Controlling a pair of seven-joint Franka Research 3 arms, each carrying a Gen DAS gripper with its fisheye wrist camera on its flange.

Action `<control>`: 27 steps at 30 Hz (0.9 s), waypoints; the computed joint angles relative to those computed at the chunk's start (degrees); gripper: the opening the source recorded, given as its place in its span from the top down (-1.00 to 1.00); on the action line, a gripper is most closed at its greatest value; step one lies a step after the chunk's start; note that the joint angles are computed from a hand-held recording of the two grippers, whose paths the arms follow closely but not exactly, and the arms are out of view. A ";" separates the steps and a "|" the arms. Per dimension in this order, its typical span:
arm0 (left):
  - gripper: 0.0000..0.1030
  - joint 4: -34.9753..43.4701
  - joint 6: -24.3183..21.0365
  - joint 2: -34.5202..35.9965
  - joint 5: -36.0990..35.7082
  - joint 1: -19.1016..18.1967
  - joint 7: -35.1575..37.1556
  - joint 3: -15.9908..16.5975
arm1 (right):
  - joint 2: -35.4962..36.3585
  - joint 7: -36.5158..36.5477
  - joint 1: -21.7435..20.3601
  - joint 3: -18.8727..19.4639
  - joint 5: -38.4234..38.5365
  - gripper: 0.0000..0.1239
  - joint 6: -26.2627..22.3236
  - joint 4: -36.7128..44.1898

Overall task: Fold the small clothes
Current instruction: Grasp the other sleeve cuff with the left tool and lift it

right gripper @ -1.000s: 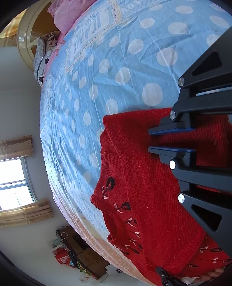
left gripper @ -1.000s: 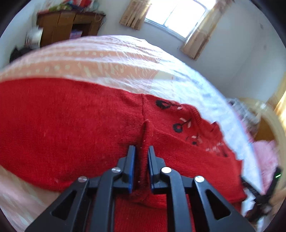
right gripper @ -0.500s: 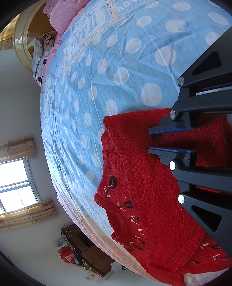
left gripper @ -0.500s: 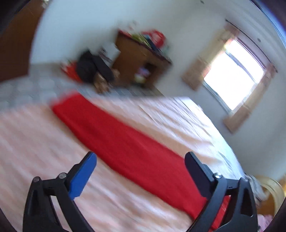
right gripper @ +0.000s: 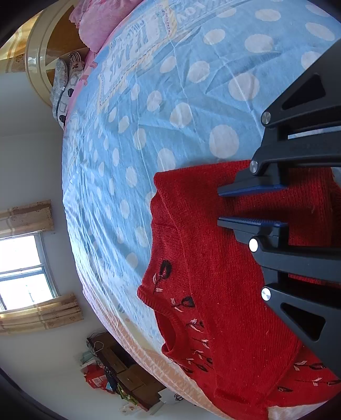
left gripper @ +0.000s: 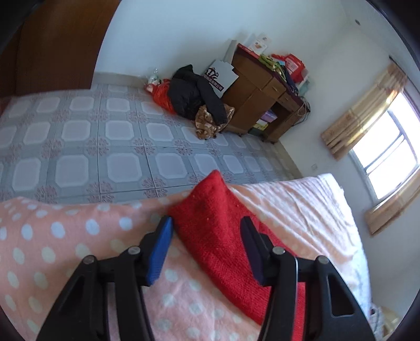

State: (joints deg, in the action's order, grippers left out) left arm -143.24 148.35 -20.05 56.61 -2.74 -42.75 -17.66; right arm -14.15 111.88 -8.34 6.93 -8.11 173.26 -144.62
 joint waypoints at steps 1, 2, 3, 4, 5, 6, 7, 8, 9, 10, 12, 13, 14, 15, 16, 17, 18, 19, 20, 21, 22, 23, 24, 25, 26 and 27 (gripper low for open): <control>-0.06 -0.43 0.29 -0.29 0.40 0.21 -0.02 0.22 | -0.02 0.17 -0.16 0.14 -0.20 0.73 -0.02 -0.02; -0.03 -0.74 0.23 -0.67 0.44 0.15 -0.11 0.10 | -0.03 0.41 -0.33 0.31 -0.42 0.73 0.00 -0.03; 0.09 -1.13 0.41 -1.13 0.54 0.16 0.21 0.22 | -0.03 0.43 -0.30 0.28 -0.46 0.73 -0.01 -0.03; 0.24 -1.59 1.28 -1.47 1.01 0.35 0.35 0.43 | -0.02 0.33 -0.15 0.14 -0.35 0.73 -0.01 -0.03; 0.68 -1.92 3.43 -1.37 1.81 0.76 0.47 0.93 | -0.01 0.31 -0.12 0.10 -0.35 0.73 -0.02 -0.02; 0.74 -2.15 6.03 -0.91 2.03 1.02 0.82 1.52 | -0.01 0.32 -0.11 0.08 -0.36 0.73 -0.02 -0.02; 0.74 -2.32 6.02 -1.20 2.00 1.28 1.07 1.22 | -0.01 0.33 -0.10 0.07 -0.37 0.73 -0.02 -0.02; 0.74 -1.83 4.55 -1.17 2.18 1.54 1.95 0.54 | -0.06 0.37 -0.13 0.12 -0.44 0.73 -0.03 -0.04; 0.74 -1.28 3.75 -1.06 2.25 1.51 2.84 0.16 | -0.03 0.26 -0.03 0.00 -0.35 0.73 -0.01 -0.05; 0.74 -0.60 3.09 -1.01 2.79 1.49 3.43 -0.31 | -0.03 0.17 0.07 -0.09 -0.23 0.73 0.02 -0.06; 0.74 1.05 0.86 -0.59 3.73 1.06 5.18 -1.28 | -0.04 0.10 0.09 -0.10 -0.13 0.73 0.02 -0.06; 0.74 2.32 -0.53 0.09 4.34 0.72 6.29 -1.78 | -0.04 0.09 0.08 -0.09 -0.12 0.73 0.02 -0.06; 0.74 3.58 -1.67 0.70 5.30 0.27 7.07 -2.28 | -0.04 0.17 -0.06 0.03 -0.28 0.73 -0.02 -0.05; 0.74 4.85 -2.52 1.25 6.19 -0.35 7.66 -2.67 | -0.04 0.18 -0.06 0.03 -0.29 0.73 -0.02 -0.05; 0.74 6.29 -3.34 1.96 7.43 -1.03 8.25 -3.15 | -0.05 0.18 -0.07 0.02 -0.30 0.73 0.00 -0.06; 0.74 8.03 -4.34 3.05 8.96 -1.79 8.90 -3.78 | -0.05 0.18 -0.06 0.02 -0.31 0.73 0.00 -0.06; 0.74 10.35 -5.68 4.71 10.41 -2.88 10.48 -4.50 | -0.05 0.18 -0.06 0.02 -0.31 0.73 0.00 -0.06; 0.74 12.33 -6.56 6.29 11.63 -3.99 11.85 -4.89 | -0.06 0.17 -0.09 0.03 -0.35 0.73 -0.03 -0.06; 0.74 14.76 -7.24 8.33 13.05 -5.17 13.40 -5.37 | -0.09 0.25 -0.19 0.12 -0.49 0.73 -0.07 -0.05; 0.74 17.71 -7.68 10.93 14.64 -6.51 15.04 -5.98 | -0.09 0.17 -0.10 0.01 -0.39 0.73 -0.04 -0.07; 0.74 19.81 -7.43 12.81 15.89 -7.63 15.92 -6.05 | -0.09 0.07 0.02 -0.09 -0.26 0.73 -0.02 -0.08; 0.74 22.89 -6.70 15.73 17.67 -9.01 16.94 -6.41 | -0.10 -0.01 0.13 -0.18 -0.10 0.73 0.03 -0.10; 0.74 25.09 -6.24 17.68 18.50 -10.08 17.90 -6.22 | -0.10 -0.03 0.11 -0.16 -0.08 0.73 0.04 -0.10; 0.74 27.72 -5.77 20.16 19.49 -11.41 19.00 -6.26 | -0.09 -0.05 0.06 -0.11 -0.11 0.73 -0.02 -0.08; 0.74 30.71 -5.28 22.97 20.25 -12.85 20.53 -6.31 | -0.09 0.01 -0.02 -0.03 -0.19 0.73 -0.05 -0.07; 0.74 33.81 -4.86 25.87 20.86 -14.32 22.20 -6.33 | -0.17 0.07 -0.07 0.03 -0.25 0.73 -0.07 -0.09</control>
State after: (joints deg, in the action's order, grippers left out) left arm -109.43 143.49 5.82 77.47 -17.05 -20.55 -24.00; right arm -14.32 111.95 -8.41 6.96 -8.36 173.19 -144.72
